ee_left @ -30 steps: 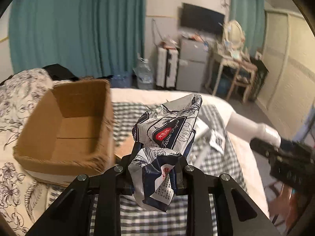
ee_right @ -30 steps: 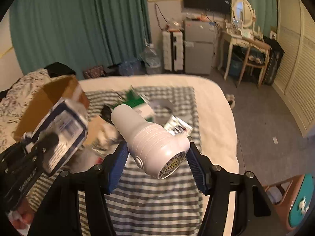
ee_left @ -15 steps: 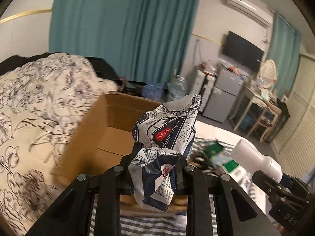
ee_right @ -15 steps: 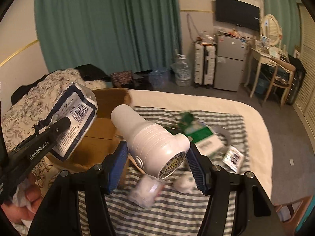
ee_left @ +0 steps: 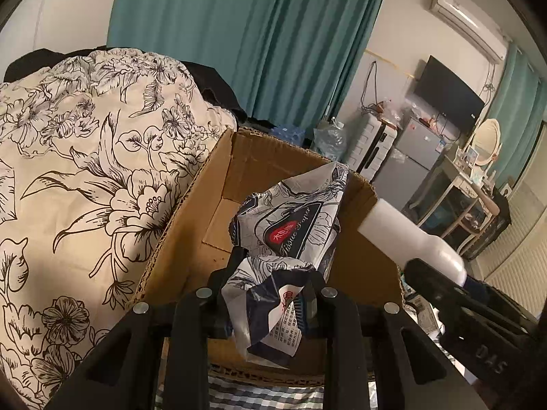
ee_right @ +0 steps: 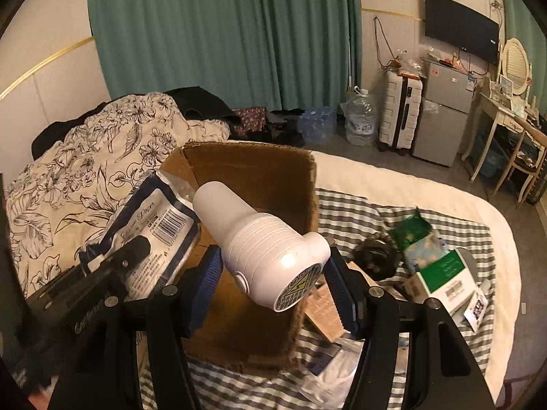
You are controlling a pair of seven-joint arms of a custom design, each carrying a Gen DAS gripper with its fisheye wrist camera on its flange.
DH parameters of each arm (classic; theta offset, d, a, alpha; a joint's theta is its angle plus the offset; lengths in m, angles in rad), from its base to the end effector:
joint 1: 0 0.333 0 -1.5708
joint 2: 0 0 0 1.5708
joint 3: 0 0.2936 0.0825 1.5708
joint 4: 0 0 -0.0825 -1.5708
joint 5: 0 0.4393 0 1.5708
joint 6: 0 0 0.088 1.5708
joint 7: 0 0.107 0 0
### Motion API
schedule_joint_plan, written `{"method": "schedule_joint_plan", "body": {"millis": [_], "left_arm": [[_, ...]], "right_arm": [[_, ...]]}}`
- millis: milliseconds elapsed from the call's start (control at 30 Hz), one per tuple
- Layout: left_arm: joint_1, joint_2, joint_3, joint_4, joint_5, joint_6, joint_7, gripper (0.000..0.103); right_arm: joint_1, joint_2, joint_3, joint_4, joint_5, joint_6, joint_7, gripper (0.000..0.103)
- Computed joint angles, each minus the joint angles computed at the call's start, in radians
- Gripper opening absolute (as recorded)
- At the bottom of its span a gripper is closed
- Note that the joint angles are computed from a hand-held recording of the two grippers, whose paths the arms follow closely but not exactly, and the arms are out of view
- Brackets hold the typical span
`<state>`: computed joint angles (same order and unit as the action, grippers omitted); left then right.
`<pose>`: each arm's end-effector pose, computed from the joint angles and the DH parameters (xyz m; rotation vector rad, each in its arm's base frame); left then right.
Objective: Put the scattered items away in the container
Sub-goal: 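Carry the snack bag into the box with the left gripper while the right carries the dryer, then move both grippers back over the items on the cloth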
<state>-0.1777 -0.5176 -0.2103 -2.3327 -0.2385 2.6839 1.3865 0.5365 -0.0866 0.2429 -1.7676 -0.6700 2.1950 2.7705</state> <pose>0.4734 -0.1998 0.5945 -1.7747 1.8818 -1.0987 0.4621 0.4334 0.6228 -1.5859 1.8570 -0.6955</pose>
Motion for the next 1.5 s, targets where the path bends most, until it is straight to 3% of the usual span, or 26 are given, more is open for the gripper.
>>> {"method": "schedule_joint_plan", "body": {"millis": [100,133,167,267,300,533,600,667,767,867,1200,1400,1500], "left_arm": [[0.008,-0.002,-0.006,0.000,0.009,-0.001,-0.011,0.030],[0.015,-0.004,-0.013,0.001,0.018,-0.003,-0.023,0.043],[0.024,-0.007,-0.023,0.002,0.030,-0.007,-0.041,0.062],[0.096,-0.017,-0.080,0.009,0.119,-0.031,-0.154,0.084],[0.104,-0.019,-0.084,0.010,0.135,-0.036,-0.179,0.087],[0.105,-0.037,-0.068,-0.004,0.173,-0.022,-0.248,0.089],[0.111,-0.038,-0.072,-0.005,0.186,-0.021,-0.266,0.090],[0.097,-0.030,-0.062,0.000,0.182,-0.028,-0.257,0.090],[0.083,-0.022,-0.062,0.004,0.188,-0.030,-0.241,0.090],[0.062,-0.024,-0.064,0.000,0.190,-0.018,-0.216,0.091],[-0.117,-0.111,-0.050,-0.073,0.086,0.009,-0.023,0.097],[-0.180,-0.179,-0.114,-0.139,0.082,0.052,0.040,0.097],[-0.197,-0.175,-0.148,-0.144,0.079,0.037,0.017,0.097]], "right_arm": [[-0.002,0.015,-0.004,0.005,0.009,0.013,0.005,0.061],[-0.001,0.025,-0.004,0.015,0.008,0.010,0.006,0.061],[0.000,0.031,-0.006,0.020,0.007,0.009,0.007,0.061],[0.004,0.042,-0.009,0.030,0.006,0.001,0.012,0.061],[0.005,0.042,-0.011,0.031,0.005,-0.001,0.013,0.061],[0.010,0.050,-0.015,0.045,0.003,-0.010,0.007,0.061],[0.013,0.054,-0.014,0.054,-0.005,-0.032,0.019,0.083],[0.018,0.050,-0.011,0.060,-0.031,-0.072,0.062,0.096],[0.011,0.000,-0.014,0.018,-0.031,-0.060,0.086,0.096],[0.001,-0.052,0.002,-0.013,-0.053,-0.130,0.083,0.096],[-0.037,-0.436,0.060,-0.319,0.070,-0.335,0.097,0.096],[-0.052,-0.675,0.091,-0.494,0.127,-0.430,0.087,0.096],[-0.052,-0.780,0.088,-0.598,0.149,-0.425,0.108,0.096]]}}
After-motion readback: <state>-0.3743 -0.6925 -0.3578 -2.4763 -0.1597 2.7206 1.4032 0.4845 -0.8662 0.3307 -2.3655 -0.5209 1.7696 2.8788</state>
